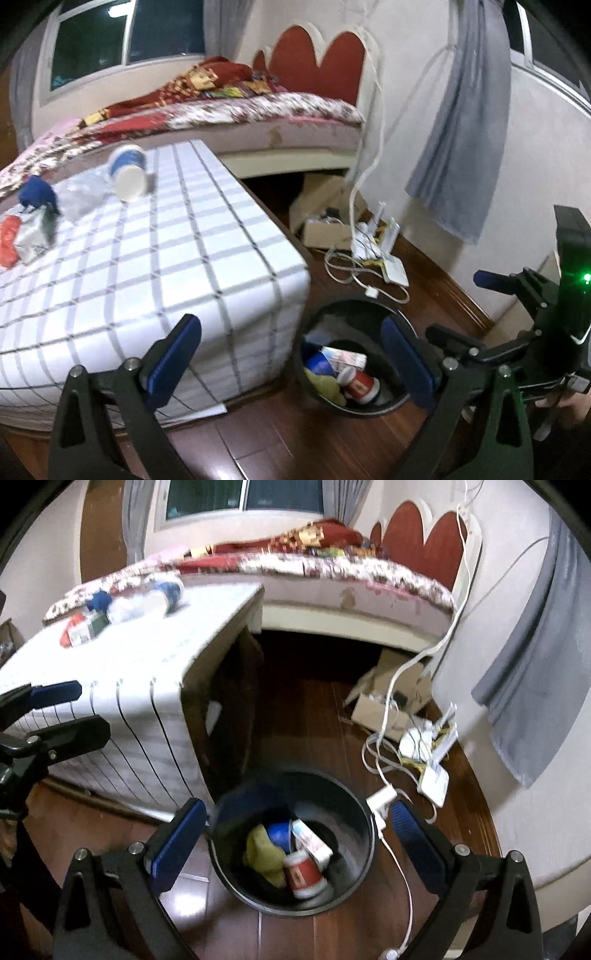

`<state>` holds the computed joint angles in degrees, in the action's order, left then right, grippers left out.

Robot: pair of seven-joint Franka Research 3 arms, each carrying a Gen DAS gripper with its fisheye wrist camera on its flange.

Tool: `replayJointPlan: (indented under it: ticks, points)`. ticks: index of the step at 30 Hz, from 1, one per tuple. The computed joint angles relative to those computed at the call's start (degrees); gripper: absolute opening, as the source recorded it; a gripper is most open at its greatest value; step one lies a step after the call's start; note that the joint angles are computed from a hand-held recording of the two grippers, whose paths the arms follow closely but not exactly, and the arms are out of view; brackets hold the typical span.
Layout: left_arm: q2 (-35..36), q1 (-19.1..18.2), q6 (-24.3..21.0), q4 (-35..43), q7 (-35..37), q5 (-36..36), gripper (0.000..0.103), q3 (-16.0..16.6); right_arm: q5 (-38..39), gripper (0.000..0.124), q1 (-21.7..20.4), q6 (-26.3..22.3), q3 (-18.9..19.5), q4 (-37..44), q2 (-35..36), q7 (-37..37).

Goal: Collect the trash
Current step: 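Move both open tools back toward the table, then grasp the white milk carton with the left tool while the right tool grasps the blue paper cup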

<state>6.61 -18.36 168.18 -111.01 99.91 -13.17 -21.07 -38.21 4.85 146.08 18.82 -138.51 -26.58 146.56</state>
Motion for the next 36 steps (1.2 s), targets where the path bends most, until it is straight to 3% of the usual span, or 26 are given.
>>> replayJointPlan:
  ticks: [8, 19, 26, 31, 33, 36]
  points:
    - [0.0, 1.4, 1.5, 1.9, -9.2, 10.1, 0.099, 5.0, -7.1, 0.102, -1.1, 3.9, 1.8, 8.5, 7.2, 4.5]
    - [1.2, 6.3, 1.6, 4.9, -27.9, 29.9, 0.099, 12.5, -14.3, 0.102, 5.9, 3.9, -2.1, 22.1, 20.3, 6.9]
    - [8.3, 7.7, -4.3, 13.9, -34.2, 34.3, 0.099, 13.4, -13.7, 0.102, 11.5, 0.9, -5.8, 34.0, 29.8, 3.8]
    - [15.1, 7.7, -9.9, 23.3, -34.8, 32.8, 0.099, 12.7, -11.6, 0.102, 15.4, -2.6, -8.7, 46.0, 39.1, -1.5]
    - [18.2, 7.5, -12.1, 27.5, -34.5, 32.3, 0.097, 12.6, -8.4, 0.102, 16.2, -3.8, -9.5, 51.9, 43.7, -5.6]
    - [20.6, 9.0, -13.6, 30.2, -31.8, 28.1, 0.082, 10.4, -3.8, 0.102, 17.1, -5.8, -10.6, 60.8, 50.6, -11.2]
